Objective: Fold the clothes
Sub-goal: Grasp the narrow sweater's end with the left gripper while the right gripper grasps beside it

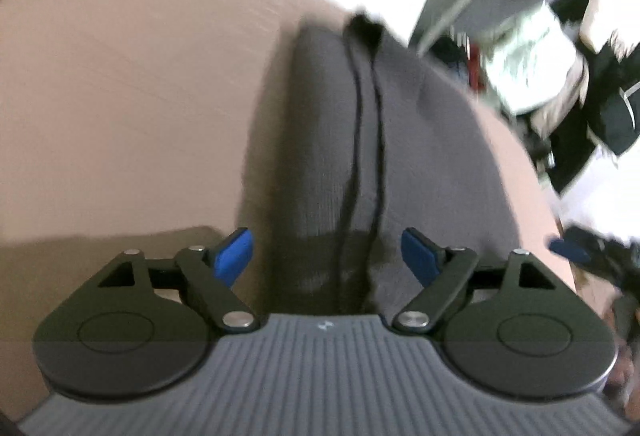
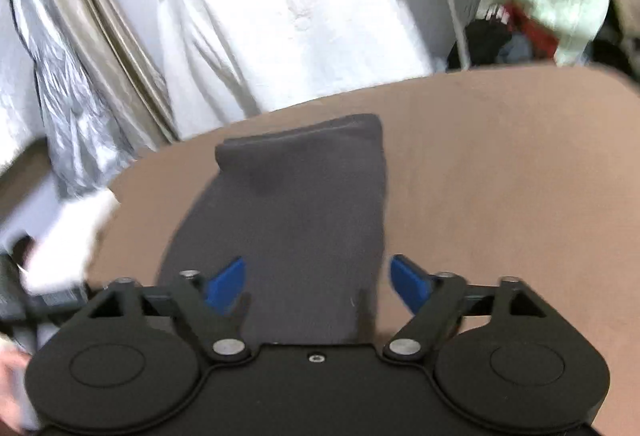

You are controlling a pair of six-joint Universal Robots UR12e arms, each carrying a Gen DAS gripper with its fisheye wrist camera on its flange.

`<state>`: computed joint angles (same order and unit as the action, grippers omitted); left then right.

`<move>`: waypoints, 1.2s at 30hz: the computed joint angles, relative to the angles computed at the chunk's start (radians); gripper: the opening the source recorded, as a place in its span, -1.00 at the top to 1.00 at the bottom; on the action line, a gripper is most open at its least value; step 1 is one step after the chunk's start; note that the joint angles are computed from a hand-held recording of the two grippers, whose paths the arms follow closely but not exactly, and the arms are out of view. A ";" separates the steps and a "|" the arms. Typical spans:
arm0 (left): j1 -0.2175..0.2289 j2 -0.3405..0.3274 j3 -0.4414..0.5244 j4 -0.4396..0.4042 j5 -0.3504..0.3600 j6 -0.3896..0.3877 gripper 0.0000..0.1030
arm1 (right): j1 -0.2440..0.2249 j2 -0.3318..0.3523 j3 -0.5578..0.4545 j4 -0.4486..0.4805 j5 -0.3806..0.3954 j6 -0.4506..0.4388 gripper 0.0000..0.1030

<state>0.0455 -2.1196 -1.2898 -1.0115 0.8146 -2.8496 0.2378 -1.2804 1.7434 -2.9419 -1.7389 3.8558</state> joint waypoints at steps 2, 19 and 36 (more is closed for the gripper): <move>0.004 -0.022 0.046 -0.130 -0.001 0.020 -0.68 | -0.037 0.009 0.013 0.018 0.103 0.066 -0.71; -0.010 -0.038 0.080 -0.021 -0.068 0.140 0.44 | 0.000 0.073 -0.026 0.049 0.161 0.183 -0.02; 0.120 -0.099 0.185 -0.167 -0.009 0.108 -0.12 | 0.025 0.065 -0.011 0.012 0.449 0.420 -0.11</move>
